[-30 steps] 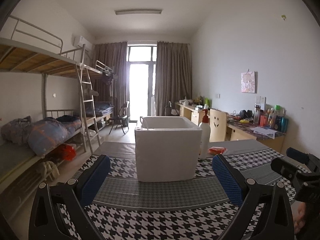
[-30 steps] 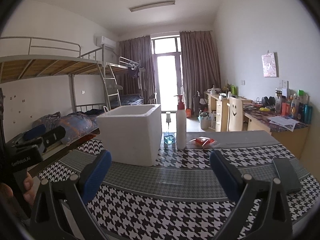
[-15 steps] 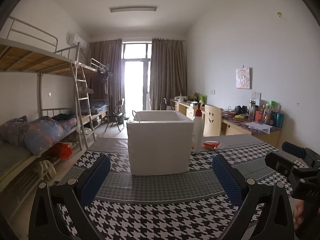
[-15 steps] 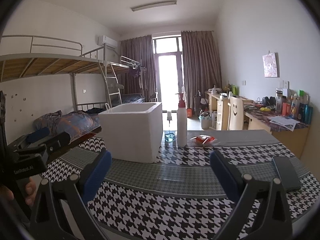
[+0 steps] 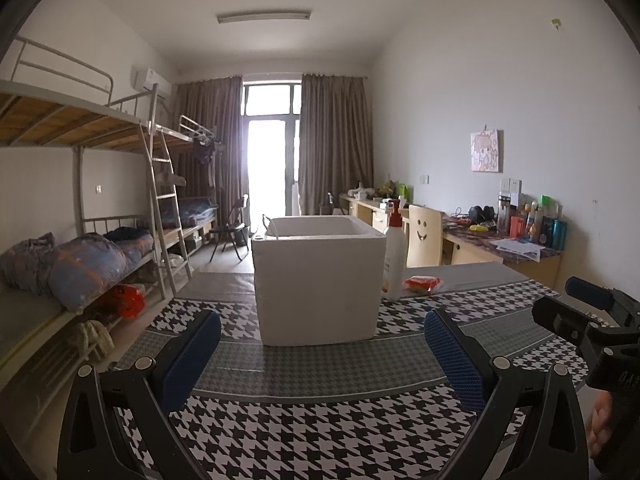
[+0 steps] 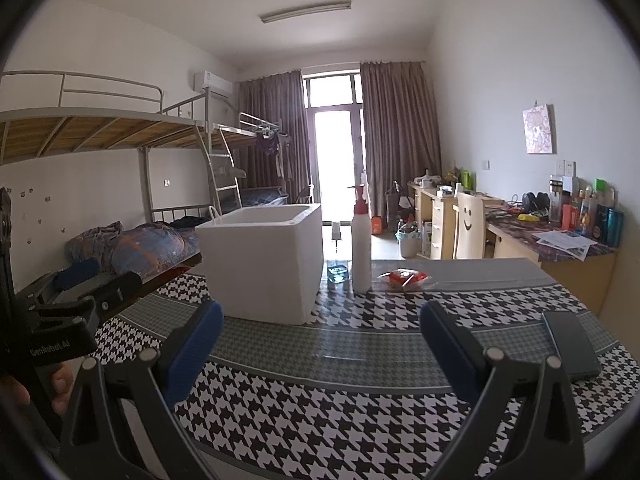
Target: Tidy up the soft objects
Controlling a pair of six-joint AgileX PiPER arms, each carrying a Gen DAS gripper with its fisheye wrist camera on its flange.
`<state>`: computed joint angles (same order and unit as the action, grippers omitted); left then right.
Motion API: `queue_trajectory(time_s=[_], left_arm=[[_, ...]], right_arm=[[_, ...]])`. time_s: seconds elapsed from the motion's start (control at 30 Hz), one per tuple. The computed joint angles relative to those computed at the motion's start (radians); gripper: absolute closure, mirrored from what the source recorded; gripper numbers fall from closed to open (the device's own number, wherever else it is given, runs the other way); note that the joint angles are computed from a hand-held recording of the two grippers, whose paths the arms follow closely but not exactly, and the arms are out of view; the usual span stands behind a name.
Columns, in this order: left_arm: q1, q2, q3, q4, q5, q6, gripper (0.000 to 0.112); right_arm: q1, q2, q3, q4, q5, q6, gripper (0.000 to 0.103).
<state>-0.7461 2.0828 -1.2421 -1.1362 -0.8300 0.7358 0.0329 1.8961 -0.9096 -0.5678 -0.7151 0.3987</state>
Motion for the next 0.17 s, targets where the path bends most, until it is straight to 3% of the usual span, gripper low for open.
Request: queue_trajectory(time_s=[0.17], left_arm=[[0.005, 0.001, 0.003, 0.009, 0.013, -0.009, 0.010]], right_arm=[[0.003, -0.003, 0.001, -0.003, 0.009, 0.008, 0.003]])
